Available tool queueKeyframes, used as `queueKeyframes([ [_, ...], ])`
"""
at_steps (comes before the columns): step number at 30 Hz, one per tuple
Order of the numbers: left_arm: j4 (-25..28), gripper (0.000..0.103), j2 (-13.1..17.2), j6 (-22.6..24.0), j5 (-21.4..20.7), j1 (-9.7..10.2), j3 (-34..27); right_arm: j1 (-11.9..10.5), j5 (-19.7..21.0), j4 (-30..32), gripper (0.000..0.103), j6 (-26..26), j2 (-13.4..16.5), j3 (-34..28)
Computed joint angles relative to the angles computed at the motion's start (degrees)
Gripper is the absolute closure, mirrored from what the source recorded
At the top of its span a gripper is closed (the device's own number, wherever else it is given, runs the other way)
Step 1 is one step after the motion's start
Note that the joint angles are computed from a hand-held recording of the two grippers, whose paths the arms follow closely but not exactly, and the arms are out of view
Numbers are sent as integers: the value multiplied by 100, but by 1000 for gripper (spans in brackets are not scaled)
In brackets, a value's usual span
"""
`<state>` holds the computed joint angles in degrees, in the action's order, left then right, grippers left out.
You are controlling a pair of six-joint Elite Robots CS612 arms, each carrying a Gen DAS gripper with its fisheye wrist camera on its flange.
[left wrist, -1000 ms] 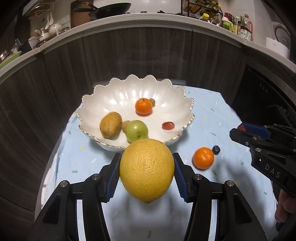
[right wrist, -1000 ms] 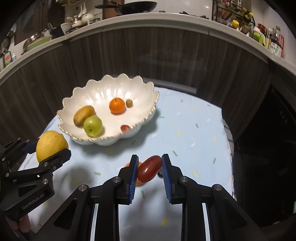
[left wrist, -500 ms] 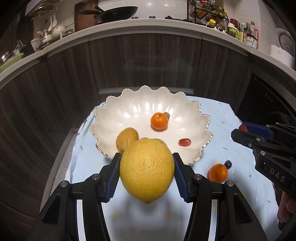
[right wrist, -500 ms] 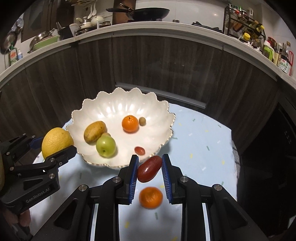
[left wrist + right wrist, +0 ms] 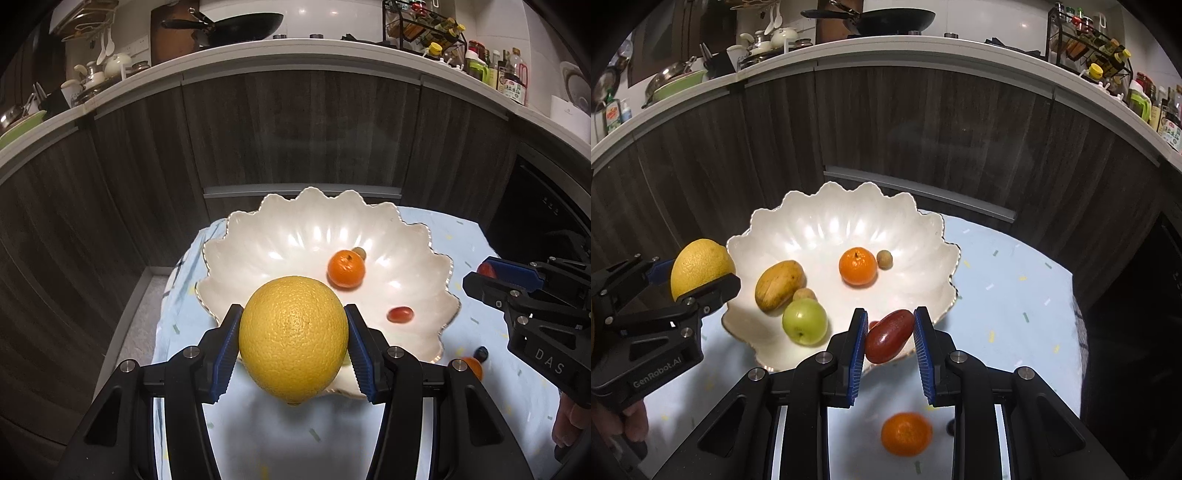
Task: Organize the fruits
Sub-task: 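Carry the grapefruit with the left tool and the tomato with the right tool over the bowl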
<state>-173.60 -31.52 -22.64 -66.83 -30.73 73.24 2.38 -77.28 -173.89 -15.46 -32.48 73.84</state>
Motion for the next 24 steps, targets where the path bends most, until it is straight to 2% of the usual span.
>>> queueKeyframes([
  [11,152,50,228,200,64,157,-412,80,-41,395,76,54,275,-516],
  [24,416,50,569,301,-115,314,-993,145,-320,819,76,270,554,-1063],
])
